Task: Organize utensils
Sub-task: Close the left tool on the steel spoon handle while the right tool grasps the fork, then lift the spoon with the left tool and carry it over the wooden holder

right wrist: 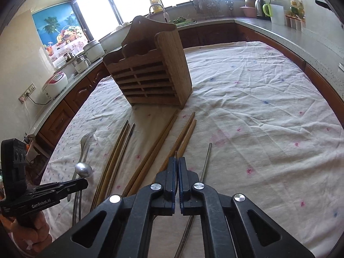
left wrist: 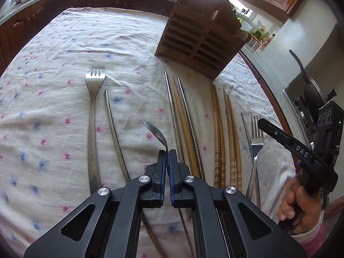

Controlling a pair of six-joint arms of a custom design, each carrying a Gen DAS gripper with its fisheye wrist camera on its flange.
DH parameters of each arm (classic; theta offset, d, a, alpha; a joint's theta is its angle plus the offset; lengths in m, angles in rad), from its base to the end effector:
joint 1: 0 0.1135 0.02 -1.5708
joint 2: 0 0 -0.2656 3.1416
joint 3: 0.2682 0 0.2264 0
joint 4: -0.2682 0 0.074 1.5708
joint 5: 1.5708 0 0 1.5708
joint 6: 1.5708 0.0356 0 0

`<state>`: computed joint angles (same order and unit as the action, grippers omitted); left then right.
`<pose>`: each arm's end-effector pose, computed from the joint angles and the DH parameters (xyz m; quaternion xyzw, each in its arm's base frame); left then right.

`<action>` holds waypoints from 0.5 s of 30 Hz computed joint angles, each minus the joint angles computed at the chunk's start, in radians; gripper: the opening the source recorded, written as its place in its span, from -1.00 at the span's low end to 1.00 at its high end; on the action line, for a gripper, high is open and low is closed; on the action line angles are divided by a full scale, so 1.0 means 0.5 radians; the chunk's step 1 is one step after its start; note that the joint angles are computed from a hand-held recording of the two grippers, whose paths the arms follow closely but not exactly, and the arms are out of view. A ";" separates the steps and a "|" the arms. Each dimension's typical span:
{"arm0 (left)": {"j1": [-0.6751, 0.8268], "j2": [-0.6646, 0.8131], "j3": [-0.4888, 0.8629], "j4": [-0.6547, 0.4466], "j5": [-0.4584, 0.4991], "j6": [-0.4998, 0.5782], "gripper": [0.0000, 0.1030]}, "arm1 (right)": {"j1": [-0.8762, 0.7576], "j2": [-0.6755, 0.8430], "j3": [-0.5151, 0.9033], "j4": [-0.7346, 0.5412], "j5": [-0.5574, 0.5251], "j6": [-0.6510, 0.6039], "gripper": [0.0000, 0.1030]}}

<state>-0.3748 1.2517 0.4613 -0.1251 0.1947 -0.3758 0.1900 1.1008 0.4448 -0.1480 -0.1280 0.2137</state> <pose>0.1829 -0.0794 0.1664 0.0308 0.9423 -0.2030 0.2643 0.1810 0.0394 0.1860 -0.0129 0.9257 0.1329 0.3538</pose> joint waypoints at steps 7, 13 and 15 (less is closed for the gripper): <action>0.061 -0.363 0.012 -0.209 0.019 0.023 -0.96 | 0.124 -0.403 0.078 -0.279 0.145 0.064 -0.96; 0.152 -0.614 0.079 -0.382 0.060 0.053 -0.96 | 0.267 -0.611 0.202 -0.433 0.330 0.093 -0.95; 0.188 -0.669 0.105 -0.420 0.083 0.064 -0.96 | 0.294 -0.651 0.235 -0.456 0.359 0.109 -0.95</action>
